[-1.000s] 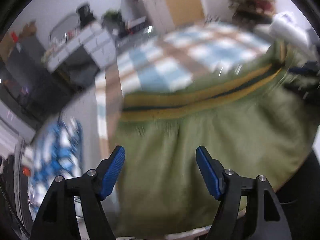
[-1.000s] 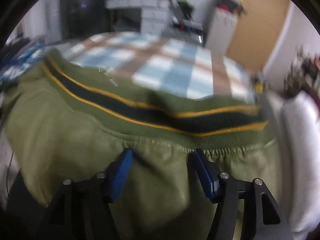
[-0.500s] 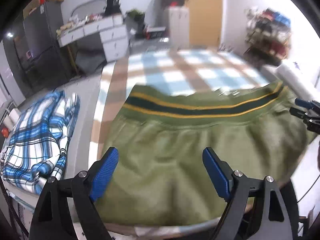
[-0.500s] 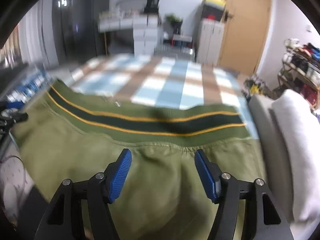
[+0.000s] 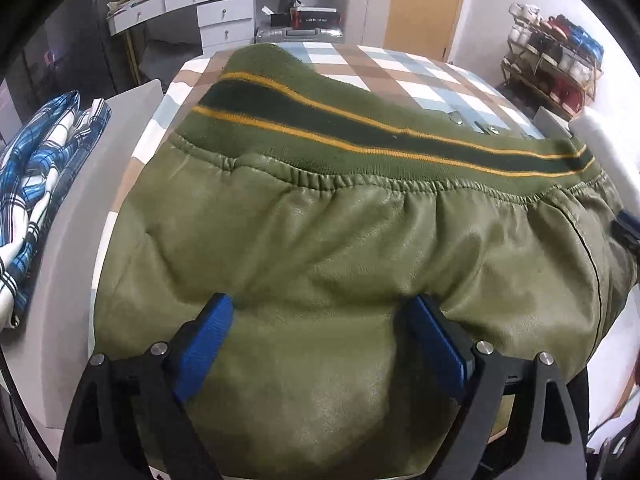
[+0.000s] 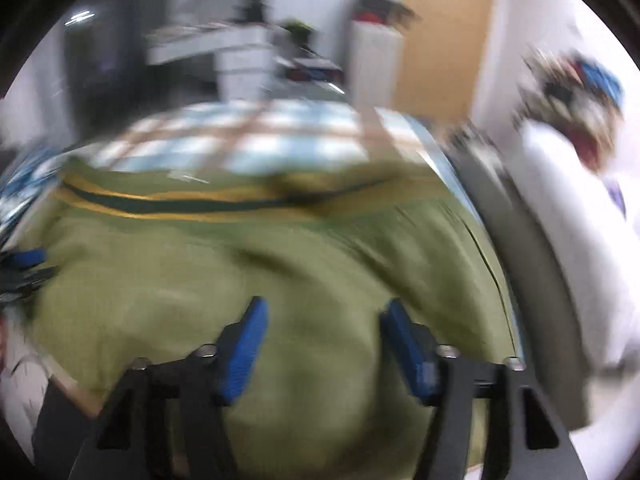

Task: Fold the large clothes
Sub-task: 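Smooth the jacket body flat toward the hem band with both tools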

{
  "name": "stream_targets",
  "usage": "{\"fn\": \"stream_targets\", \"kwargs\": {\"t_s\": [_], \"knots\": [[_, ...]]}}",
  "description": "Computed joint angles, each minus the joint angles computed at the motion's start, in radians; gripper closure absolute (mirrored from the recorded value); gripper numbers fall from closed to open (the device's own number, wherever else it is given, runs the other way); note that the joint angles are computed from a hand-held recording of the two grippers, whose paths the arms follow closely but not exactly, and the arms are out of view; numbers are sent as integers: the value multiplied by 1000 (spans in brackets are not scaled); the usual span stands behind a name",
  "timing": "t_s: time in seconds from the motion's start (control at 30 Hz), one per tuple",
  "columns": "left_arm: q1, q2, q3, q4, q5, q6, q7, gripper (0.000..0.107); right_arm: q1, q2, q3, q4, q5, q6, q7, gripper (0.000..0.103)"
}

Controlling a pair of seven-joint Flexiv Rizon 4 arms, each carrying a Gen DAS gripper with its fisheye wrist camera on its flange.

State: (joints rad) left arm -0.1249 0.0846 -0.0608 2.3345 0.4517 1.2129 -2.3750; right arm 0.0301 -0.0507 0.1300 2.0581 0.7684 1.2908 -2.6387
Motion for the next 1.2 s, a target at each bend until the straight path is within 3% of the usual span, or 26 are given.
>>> {"fn": "stream_targets", "kwargs": {"t_s": [0.07,0.17,0.23,0.27,0.3,0.37,0.43,0.47,0.5,0.63,0.7,0.77,0.83,0.87,0.93,1.0,1.1,1.17,1.2], "knots": [[9,-6,-2,-1,36,24,-34,18,-3,104,17,7,171,-122,-196,36],[3,7,-22,-1,99,12,-112,18,63,148,8,38,213,-178,-231,35],[-3,23,-30,4,112,-2,-139,18,119,89,25,58,149,-101,-180,36],[-4,24,-31,4,113,-5,-141,18,144,39,35,73,63,-53,-88,34],[-5,24,-34,3,116,-8,-147,18,158,-12,22,65,42,-70,-54,29],[-5,25,-34,5,122,-3,-152,18,105,-31,63,40,127,-65,-121,29],[-3,25,-39,4,143,-2,-173,18,89,-4,46,36,75,-148,-52,39],[-2,26,-42,4,155,-1,-187,18,70,21,27,21,97,-207,-51,50],[-2,26,-43,3,164,-1,-197,18,54,43,6,8,138,-241,-75,50],[-1,29,-53,-3,210,-7,-253,18,12,82,-73,-26,278,-182,-153,45],[-2,29,-58,-7,234,-10,-281,18,9,27,-84,-45,226,-102,-102,44],[-4,30,-58,-8,250,-9,-295,18,24,-66,-89,-42,78,-16,36,41],[-6,32,-58,-9,267,-7,-310,18,-47,-102,-56,-90,168,-82,-62,39],[-6,31,-61,-10,277,-9,-321,18,-69,-110,-29,-95,182,-66,-85,39],[-9,32,-61,-11,286,-10,-334,18,-58,-109,-14,-79,131,-24,-37,37],[-13,34,-58,-11,277,-14,-328,18,-74,-109,1,-81,99,-33,-6,37],[-38,64,-47,-10,161,-76,-228,20,-80,-81,-2,-62,21,-67,102,37],[-46,106,-36,-7,114,-63,-143,20,-102,-40,5,-67,84,-123,80,38],[-40,119,-38,-10,104,-54,-117,20,-125,-18,4,-88,182,-179,-3,38]]}}
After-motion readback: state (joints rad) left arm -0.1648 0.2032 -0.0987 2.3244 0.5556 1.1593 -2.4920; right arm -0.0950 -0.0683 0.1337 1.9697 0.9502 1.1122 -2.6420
